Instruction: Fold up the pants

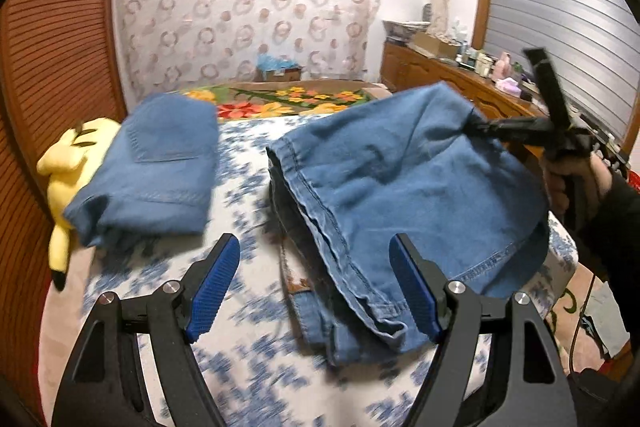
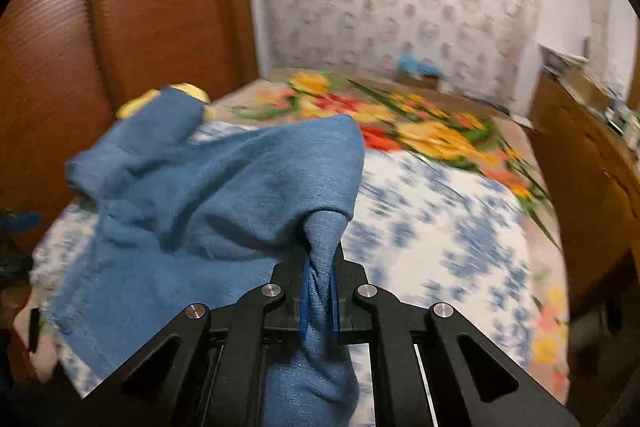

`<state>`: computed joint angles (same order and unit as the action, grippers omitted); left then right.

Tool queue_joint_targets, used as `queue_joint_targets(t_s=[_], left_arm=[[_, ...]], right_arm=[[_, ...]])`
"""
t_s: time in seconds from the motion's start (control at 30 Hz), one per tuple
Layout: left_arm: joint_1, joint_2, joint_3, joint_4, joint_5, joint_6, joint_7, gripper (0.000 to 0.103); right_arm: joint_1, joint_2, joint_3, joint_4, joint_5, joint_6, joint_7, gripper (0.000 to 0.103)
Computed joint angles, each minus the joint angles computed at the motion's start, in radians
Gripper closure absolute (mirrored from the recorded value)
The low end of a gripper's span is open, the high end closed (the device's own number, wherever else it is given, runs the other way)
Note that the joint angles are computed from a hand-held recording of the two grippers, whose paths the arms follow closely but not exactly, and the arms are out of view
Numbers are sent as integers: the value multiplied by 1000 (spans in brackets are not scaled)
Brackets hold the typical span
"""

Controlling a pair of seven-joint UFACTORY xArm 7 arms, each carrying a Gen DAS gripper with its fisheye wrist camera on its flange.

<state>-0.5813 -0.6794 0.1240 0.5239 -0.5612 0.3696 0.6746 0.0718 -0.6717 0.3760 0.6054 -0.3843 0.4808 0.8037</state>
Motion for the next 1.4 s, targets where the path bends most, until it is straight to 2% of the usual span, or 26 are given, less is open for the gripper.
queue_joint_targets(t_s=[0.03,0.1,0.17,0.27,0.33,0.43,0.7,0.87,0.9,0.97,1.0,1.07,1.17,1.4], left_arm=[[-14,11,0,6,-7,-4,2,25],[-33,28,-9,13,-18,-10,1,25],[-48,45,-15,18,-26,-14,3,25],[-58,70,-29,22,-30,-17,5,25],[-59,78,-41,15,-30,-23,4,25],[-48,94,-61,9,-18,-31,-13,25],[-30,140,-76,2,5,-47,-49,25],[-11,149,-73,-11,16,-45,-62,25],[-10,151,-70,-13,15,-45,-62,25],[-21,157,-52,-12,1,-43,-47,25],[-21,156,-51,-12,-3,-41,-44,25],[-20,154,-52,-15,-8,-43,-38,25],[-18,153,-52,-15,-14,-38,-32,25],[3,127,-51,-24,-15,-25,-29,25]], right_arm=[[21,-2,-31,-19,19,-5,-19,91],[6,-50,-24,-64,20,4,5,81],[21,-96,-32,-109,42,-5,16,56],[62,-183,-35,-189,85,-12,37,40],[88,-230,-13,-233,115,-1,65,33],[131,-284,27,-251,150,59,111,31],[206,-354,32,-300,207,93,211,30],[210,-357,46,-320,183,53,225,30],[216,-356,71,-306,185,73,242,31],[228,-349,82,-299,178,74,248,44],[231,-352,82,-301,175,76,252,46],[228,-339,85,-294,168,62,261,60],[219,-320,93,-277,159,29,277,74],[184,-334,138,-213,107,43,288,83]])
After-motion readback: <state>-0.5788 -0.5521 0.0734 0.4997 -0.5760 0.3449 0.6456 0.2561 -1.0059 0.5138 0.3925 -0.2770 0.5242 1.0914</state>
